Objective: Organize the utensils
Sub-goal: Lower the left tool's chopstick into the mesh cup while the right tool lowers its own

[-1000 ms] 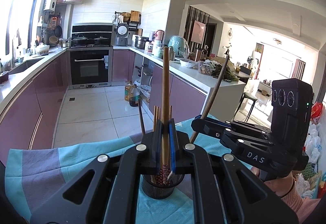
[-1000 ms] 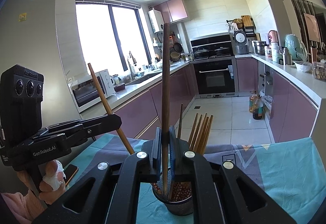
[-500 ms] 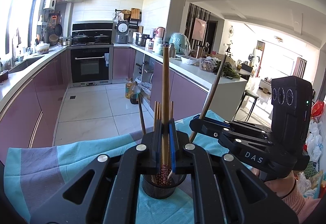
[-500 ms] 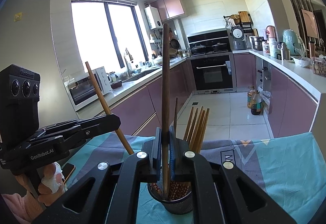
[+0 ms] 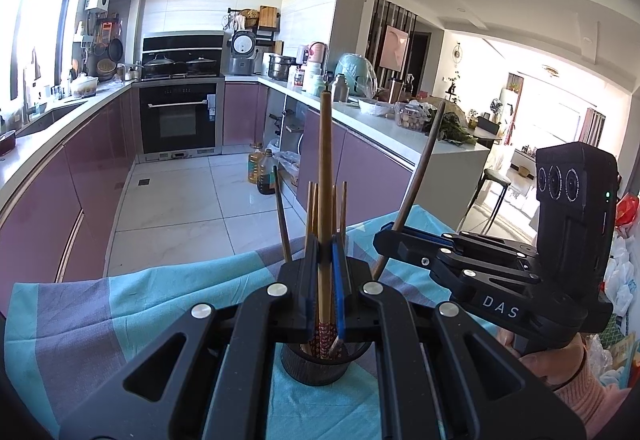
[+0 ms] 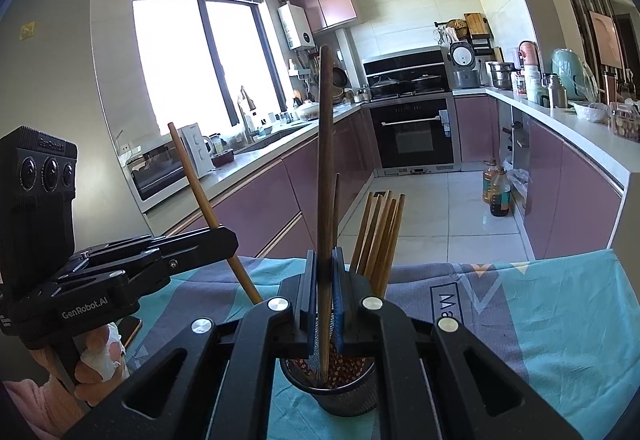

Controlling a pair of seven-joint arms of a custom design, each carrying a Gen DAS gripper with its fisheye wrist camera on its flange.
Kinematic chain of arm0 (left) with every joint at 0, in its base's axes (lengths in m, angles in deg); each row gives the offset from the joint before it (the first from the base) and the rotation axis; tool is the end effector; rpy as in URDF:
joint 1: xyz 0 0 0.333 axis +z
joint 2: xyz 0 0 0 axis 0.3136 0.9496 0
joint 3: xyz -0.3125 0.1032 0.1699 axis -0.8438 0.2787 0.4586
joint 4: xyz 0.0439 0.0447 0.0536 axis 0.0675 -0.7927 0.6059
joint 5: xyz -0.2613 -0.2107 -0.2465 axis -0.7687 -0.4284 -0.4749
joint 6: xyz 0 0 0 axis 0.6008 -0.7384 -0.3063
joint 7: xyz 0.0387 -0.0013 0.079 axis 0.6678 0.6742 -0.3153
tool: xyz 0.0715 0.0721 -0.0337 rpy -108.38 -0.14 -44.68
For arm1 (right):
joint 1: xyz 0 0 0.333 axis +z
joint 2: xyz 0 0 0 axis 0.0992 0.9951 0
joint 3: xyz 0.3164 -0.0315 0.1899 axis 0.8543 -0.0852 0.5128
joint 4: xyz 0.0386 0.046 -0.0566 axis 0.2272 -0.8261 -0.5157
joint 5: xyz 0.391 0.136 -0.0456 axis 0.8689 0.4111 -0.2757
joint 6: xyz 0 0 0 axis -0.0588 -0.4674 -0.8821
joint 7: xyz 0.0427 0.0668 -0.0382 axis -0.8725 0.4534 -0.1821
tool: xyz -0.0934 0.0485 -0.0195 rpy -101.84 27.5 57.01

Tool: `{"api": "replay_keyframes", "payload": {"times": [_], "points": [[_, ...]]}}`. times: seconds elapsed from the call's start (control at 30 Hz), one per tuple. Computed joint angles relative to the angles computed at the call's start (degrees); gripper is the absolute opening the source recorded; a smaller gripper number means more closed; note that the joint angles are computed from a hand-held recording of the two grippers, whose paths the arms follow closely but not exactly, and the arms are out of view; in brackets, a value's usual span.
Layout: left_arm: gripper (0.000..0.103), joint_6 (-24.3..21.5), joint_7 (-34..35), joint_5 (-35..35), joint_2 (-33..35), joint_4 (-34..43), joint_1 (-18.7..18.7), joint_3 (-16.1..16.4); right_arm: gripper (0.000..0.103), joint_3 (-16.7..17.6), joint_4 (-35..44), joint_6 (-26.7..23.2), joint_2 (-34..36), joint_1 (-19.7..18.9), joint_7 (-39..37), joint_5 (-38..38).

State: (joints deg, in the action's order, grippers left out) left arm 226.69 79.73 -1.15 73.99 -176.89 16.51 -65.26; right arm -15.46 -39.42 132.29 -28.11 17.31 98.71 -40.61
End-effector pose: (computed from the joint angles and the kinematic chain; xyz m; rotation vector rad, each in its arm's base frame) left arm 0.6485 -0.1833 0.5587 -1.3708 1.8940 -1.3086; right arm 0.6742 0.3719 0.4918 -1.6288 1.1464 -0.4244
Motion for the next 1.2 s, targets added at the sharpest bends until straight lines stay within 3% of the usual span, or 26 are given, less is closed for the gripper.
{"api": "replay_keyframes", "payload": {"times": [0.17, 0.67, 0.83, 0.87, 1.2], "points": [[0.007, 0.0, -6.0, 6.4, 0.9, -0.1, -0.9, 1.2, 0.006, 0.0, 0.2, -0.6, 0.4, 0.1, -0.2, 0.2], [0.007, -0.4, -16.3, 19.1, 1.5, -1.9, 1.5, -0.8, 0.006, 0.9, 1.2, -2.6, 1.9, -0.2, -2.3, 2.2], [0.008, -1.4, -20.0, 23.3, 2.0, -1.9, 1.3, -0.1, 0.006, 0.8, 1.7, -3.5, 2.3, 0.1, -3.1, 3.3], [0.008, -1.9, -22.5, 25.8, 2.5, -1.1, 0.1, 1.3, 0.006, 0.8, 1.9, -3.7, 2.4, 0.2, -3.3, 3.6], [0.008, -2.7, -30.3, 34.3, 5.0, 0.7, 0.6, 1.4, 0.006, 0.2, 2.4, -4.9, 2.9, 0.8, -4.8, 5.9]]}}
